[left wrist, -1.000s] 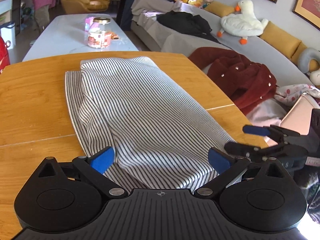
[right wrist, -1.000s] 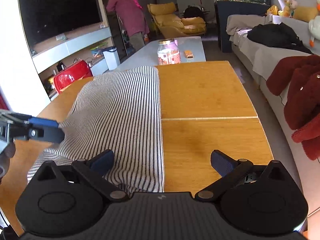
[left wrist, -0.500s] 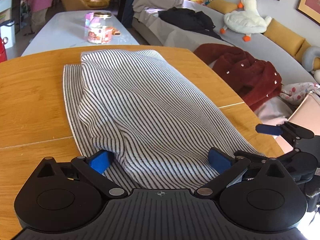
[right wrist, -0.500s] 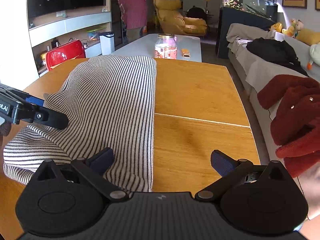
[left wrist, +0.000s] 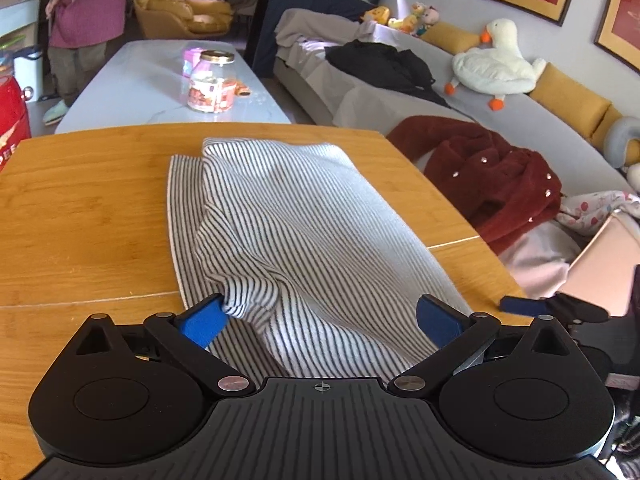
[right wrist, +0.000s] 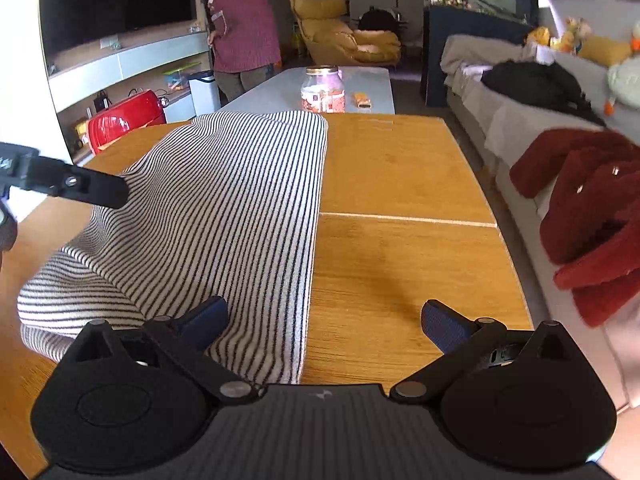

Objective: Fold clothes

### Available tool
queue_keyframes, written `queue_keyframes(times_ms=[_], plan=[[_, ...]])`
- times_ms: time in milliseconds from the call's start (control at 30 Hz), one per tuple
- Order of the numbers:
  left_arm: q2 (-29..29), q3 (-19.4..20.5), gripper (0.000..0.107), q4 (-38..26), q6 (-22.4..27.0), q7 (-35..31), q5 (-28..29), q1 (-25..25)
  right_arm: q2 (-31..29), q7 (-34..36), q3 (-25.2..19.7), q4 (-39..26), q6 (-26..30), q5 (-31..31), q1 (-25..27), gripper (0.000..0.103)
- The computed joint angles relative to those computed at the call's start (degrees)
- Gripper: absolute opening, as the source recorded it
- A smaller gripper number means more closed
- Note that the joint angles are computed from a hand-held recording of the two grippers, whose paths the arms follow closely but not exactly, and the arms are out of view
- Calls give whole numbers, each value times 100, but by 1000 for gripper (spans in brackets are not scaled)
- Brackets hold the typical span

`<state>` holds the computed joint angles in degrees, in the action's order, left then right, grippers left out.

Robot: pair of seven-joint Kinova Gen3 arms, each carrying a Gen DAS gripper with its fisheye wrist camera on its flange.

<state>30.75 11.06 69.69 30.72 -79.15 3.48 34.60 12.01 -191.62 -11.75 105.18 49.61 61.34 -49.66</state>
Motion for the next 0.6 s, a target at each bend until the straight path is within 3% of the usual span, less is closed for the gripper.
queue_keyframes(times_ms=[133, 200, 467, 600], plan=[[-82, 354, 103, 264, 8, -394, 255, -179, -19, 28, 292, 16, -62, -86, -248, 103], [-104, 151, 103, 343, 44, -362, 54, 98, -39, -73, 15, 57, -52, -8, -7, 103], [-310, -551, 103, 790, 62, 127, -1221, 1082, -147, -22, -49, 152, -16, 140, -26, 103], [-453, -478, 103, 1028, -12, 206, -1501, 1077, -316, -207, -186, 361, 124, 559, -103, 103]])
